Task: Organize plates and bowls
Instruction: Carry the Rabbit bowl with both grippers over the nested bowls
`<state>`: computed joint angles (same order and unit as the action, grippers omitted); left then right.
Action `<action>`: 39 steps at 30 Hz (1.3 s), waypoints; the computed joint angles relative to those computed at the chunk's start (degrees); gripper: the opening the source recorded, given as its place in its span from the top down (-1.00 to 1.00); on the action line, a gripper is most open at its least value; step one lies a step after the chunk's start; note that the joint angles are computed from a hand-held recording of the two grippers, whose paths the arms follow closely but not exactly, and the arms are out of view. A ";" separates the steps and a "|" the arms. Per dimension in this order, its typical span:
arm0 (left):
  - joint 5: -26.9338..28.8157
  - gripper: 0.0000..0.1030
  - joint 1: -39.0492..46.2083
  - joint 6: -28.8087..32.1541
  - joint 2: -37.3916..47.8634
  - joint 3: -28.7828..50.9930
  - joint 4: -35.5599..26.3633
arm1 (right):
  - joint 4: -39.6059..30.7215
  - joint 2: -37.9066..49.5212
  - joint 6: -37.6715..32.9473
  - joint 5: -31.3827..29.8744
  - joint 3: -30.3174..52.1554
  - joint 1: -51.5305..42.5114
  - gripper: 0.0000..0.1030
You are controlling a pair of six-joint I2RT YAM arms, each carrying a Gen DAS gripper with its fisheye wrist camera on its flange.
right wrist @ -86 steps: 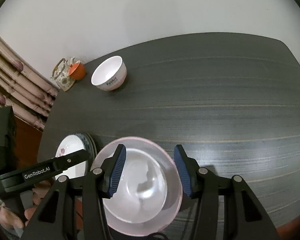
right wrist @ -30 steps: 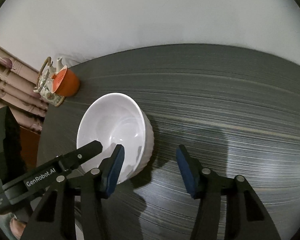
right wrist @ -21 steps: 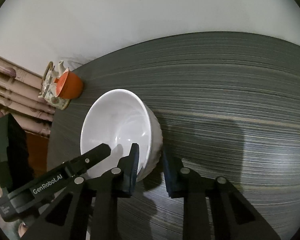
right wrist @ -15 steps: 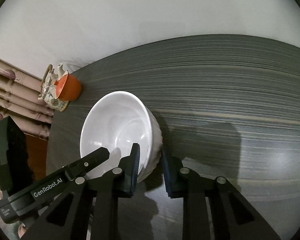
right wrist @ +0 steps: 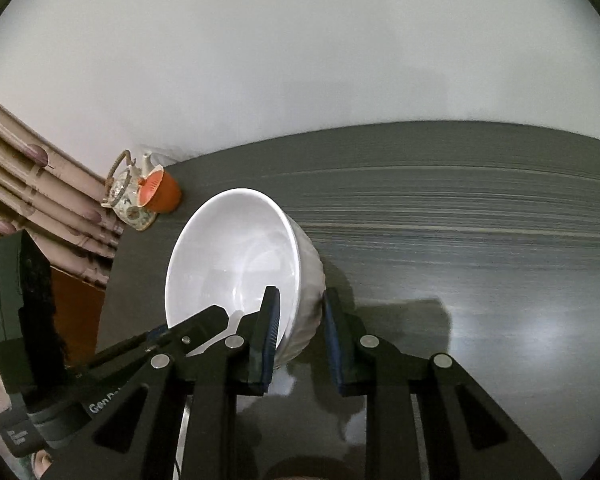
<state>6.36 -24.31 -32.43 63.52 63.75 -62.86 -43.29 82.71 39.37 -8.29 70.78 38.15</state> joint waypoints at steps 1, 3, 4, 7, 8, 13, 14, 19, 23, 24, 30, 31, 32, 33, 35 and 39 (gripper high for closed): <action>-0.89 0.56 -1.80 -1.30 -0.72 0.01 -0.38 | -1.06 -1.51 0.36 0.73 -0.14 0.54 0.59; -3.40 0.56 -6.98 -5.22 -1.15 1.26 -1.49 | -3.66 -4.37 0.80 2.52 -0.16 1.85 0.59; -4.05 0.56 -8.59 -6.22 -2.12 1.60 -2.61 | -4.67 -5.74 1.37 3.24 -0.25 2.48 0.59; -6.99 0.56 -14.76 -10.34 -3.58 3.38 -5.67 | -7.13 -10.19 3.55 5.13 -1.24 4.61 0.59; -7.64 0.56 -15.97 -10.77 -4.04 3.53 -6.25 | -7.76 -11.77 4.57 5.81 -1.81 5.49 0.59; -12.40 0.56 -26.22 -17.65 -6.06 6.01 -12.04 | -11.37 -18.77 10.49 8.80 -4.58 10.64 0.59; -13.33 0.56 -28.96 -19.89 -6.66 6.08 -13.02 | -12.25 -20.03 11.76 9.69 -5.05 12.08 0.59; -18.47 0.56 -43.68 -32.71 -8.39 6.85 -17.14 | -16.33 -24.41 20.05 15.53 -5.85 21.02 0.59; -22.29 0.56 -53.80 -42.03 -9.12 6.69 -19.85 | -19.75 -26.68 28.54 20.86 -5.85 30.08 0.59; -22.83 0.56 -55.61 -43.90 -9.29 6.52 -20.40 | -20.35 -26.89 30.50 21.86 -5.87 32.03 0.59; -25.05 0.56 -65.60 -54.43 -10.51 3.88 -22.41 | -22.23 -27.42 39.57 25.77 -7.42 41.29 0.59; -24.96 0.56 -65.83 -54.86 -11.16 3.08 -22.45 | -23.15 -28.25 41.28 26.40 -7.84 43.11 0.59; -24.93 0.56 -66.16 -55.24 -11.34 2.81 -22.52 | -22.89 -28.36 42.71 26.66 -8.53 44.28 0.59; -25.05 0.56 -67.06 -56.15 -11.47 2.46 -22.64 | -23.05 -28.71 43.99 26.92 -9.10 45.49 0.58; -25.56 0.56 -69.18 -58.33 -11.61 1.90 -23.02 | -22.14 -28.99 45.62 26.93 -10.52 46.91 0.58; -26.06 0.56 -72.28 -61.57 -11.78 0.78 -22.99 | -21.09 -29.62 48.63 26.92 -12.76 49.32 0.58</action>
